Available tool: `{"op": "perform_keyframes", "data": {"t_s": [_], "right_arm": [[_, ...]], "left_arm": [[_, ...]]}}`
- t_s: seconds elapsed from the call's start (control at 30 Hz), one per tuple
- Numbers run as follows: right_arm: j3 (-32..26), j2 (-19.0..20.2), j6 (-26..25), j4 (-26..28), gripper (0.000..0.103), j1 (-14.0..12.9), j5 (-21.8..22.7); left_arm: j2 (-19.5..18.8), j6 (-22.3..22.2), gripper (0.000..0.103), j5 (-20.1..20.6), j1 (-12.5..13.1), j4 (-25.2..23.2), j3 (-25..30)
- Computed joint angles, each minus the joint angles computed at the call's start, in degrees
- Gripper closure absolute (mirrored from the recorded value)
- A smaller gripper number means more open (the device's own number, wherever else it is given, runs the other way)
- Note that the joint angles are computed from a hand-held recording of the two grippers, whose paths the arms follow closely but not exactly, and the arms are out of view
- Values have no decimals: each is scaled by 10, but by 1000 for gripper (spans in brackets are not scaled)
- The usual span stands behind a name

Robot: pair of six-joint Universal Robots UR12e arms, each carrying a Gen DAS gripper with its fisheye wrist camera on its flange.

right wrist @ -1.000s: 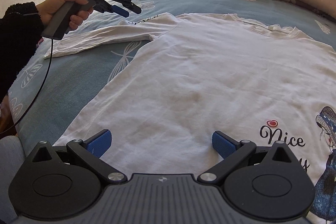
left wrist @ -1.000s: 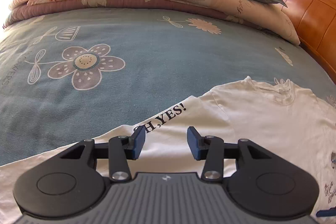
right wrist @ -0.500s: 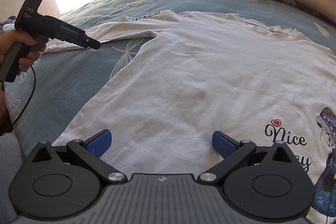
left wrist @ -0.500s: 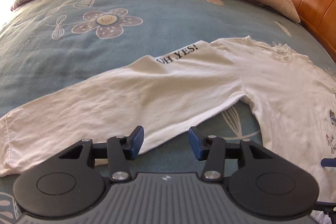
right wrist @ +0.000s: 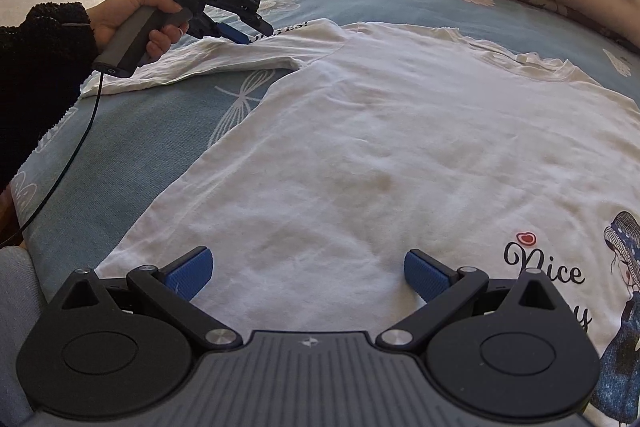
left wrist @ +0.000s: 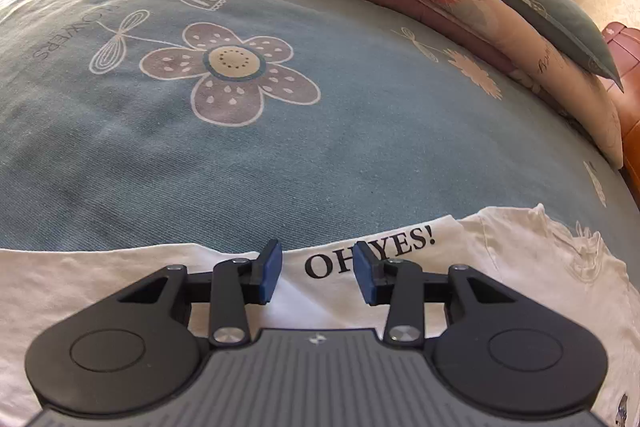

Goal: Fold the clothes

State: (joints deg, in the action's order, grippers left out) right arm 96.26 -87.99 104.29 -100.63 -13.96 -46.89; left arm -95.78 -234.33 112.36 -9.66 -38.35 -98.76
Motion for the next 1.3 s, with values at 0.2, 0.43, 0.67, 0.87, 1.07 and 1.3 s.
{"op": "perform_keyframes", "data": {"t_s": [0.2, 0.43, 0.67, 0.87, 1.07, 1.3], "right_arm": [[3, 0, -20, -1, 0, -2, 8], [6, 0, -23, -4, 0, -4, 14], [4, 2, -31, 7, 0, -7, 23], [10, 0, -44, -2, 0, -8, 26], [7, 3, -68, 11, 0, -11, 34], [15, -1, -84, 1, 0, -13, 38]], "left_arm": [[6, 61, 48, -20, -23, 1, 11], [-6, 43, 48, 16, -22, -73, 23], [-16, 56, 48, 10, -25, -36, 48], [-52, 92, 47, -151, -7, 88, 56], [-98, 98, 48, -50, -12, 49, 95], [-84, 92, 48, -18, -23, 28, 98]]}}
